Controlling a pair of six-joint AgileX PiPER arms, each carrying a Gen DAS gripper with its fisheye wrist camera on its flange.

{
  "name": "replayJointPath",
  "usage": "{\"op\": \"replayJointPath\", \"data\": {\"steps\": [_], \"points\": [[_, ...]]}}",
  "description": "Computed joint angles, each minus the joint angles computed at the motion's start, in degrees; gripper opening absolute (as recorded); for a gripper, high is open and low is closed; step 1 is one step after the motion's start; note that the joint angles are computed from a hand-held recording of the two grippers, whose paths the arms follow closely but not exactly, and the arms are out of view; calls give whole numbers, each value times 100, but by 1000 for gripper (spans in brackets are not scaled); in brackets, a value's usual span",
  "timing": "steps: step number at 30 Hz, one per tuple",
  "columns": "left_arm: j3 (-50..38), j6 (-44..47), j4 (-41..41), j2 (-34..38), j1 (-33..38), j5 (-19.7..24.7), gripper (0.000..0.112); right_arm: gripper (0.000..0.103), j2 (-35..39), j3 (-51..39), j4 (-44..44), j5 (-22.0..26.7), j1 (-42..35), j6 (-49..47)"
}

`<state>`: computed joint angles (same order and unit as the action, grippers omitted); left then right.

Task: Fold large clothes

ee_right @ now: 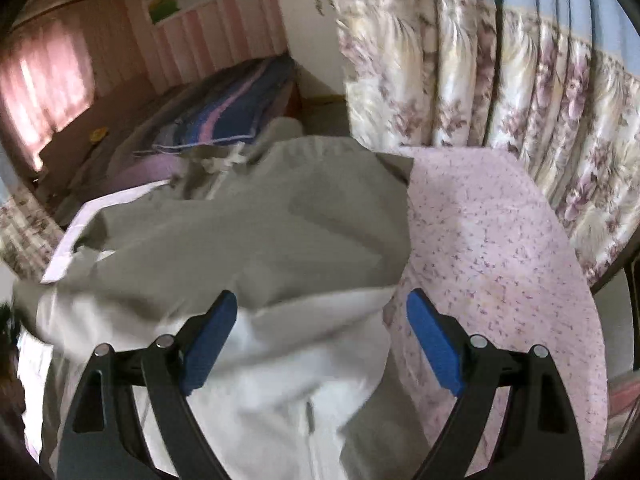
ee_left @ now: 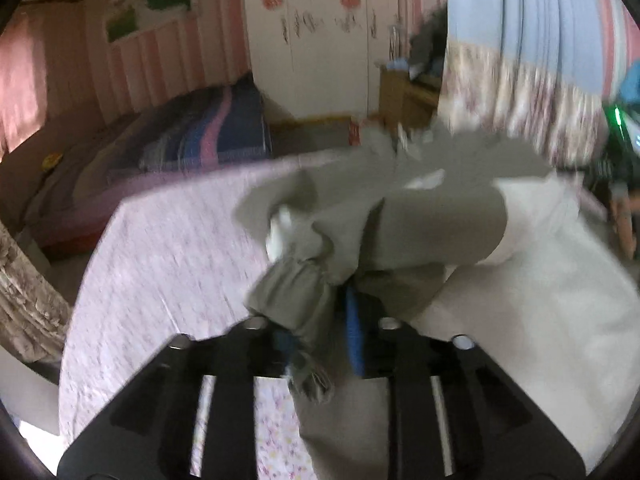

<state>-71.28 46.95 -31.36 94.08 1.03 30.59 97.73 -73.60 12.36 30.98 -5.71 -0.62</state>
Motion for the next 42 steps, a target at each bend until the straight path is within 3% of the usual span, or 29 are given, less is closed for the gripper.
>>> {"op": "replayJointPath", "data": {"steps": [1, 2, 4, 6, 8, 10, 13, 19, 22, 23, 25, 26, 27, 28, 29, 33, 38, 40, 42], "points": [[80, -163, 207, 72, -35, -62, 52, 87, 134, -100, 52, 48, -23, 29], [149, -199, 246, 83, -26, -48, 74, 87, 235, -130, 177, 55, -53, -29], [360, 376, -296, -66, 159, -30, 83, 87, 241, -26, 283, -54, -58, -135], [412, 1040, -923, -214, 489, 295, 92, 87, 160, 112, 447, -122, -85, -322], [281, 1604, -1600, -322, 1065, 1125, 97, 87, 78, 236, 637, -171, -147, -507], [133, 1589, -1659, -382, 1340, 1443, 98, 87, -6, 308, 704, -226, -191, -571], [-252, 896, -1343, -214, 1365, 1522, 99, 87, -52, 257, 565, -235, -184, -448], [-882, -426, -547, 549, 741, 1261, 99, 87, 383, -287, -88, 81, -28, 18], [-949, -895, -126, 906, 345, 1078, 91, 87, 757, -606, -50, 340, 19, -67], [-969, -983, -55, 1004, 229, 1042, 80, 86, 864, -676, -136, 359, 58, -48], [-963, -1449, 362, 1146, -18, 746, 65, 43, 948, -731, 211, 369, 31, -437], [-1044, -1508, 355, 1233, -33, 783, 54, 35, 925, -696, 258, 333, 13, -534], [-1128, -1578, 266, 1309, -19, 787, 48, 20, 858, -640, 107, 220, 44, -436], [-1169, -1600, 202, 1319, -16, 758, 45, 15, 784, -598, 66, 145, 51, -444], [-1209, -1575, 172, 1308, -22, 720, 38, 13, 645, -516, 206, 57, 9, -607], [-1408, -1908, 883, 1091, -351, 181, 36, 9, 305, -432, 30, -237, -47, -525], [-2469, -2828, 2222, 1360, -768, 235, 36, 9, 366, -529, -454, -466, -81, -27], [-2723, -2794, 2087, 1428, -779, 275, 36, 8, 375, -418, -639, -665, -57, 152], [-2659, -2550, 1794, 1310, -747, 32, 37, 8, 266, -142, -207, -1026, -145, -228]]}}
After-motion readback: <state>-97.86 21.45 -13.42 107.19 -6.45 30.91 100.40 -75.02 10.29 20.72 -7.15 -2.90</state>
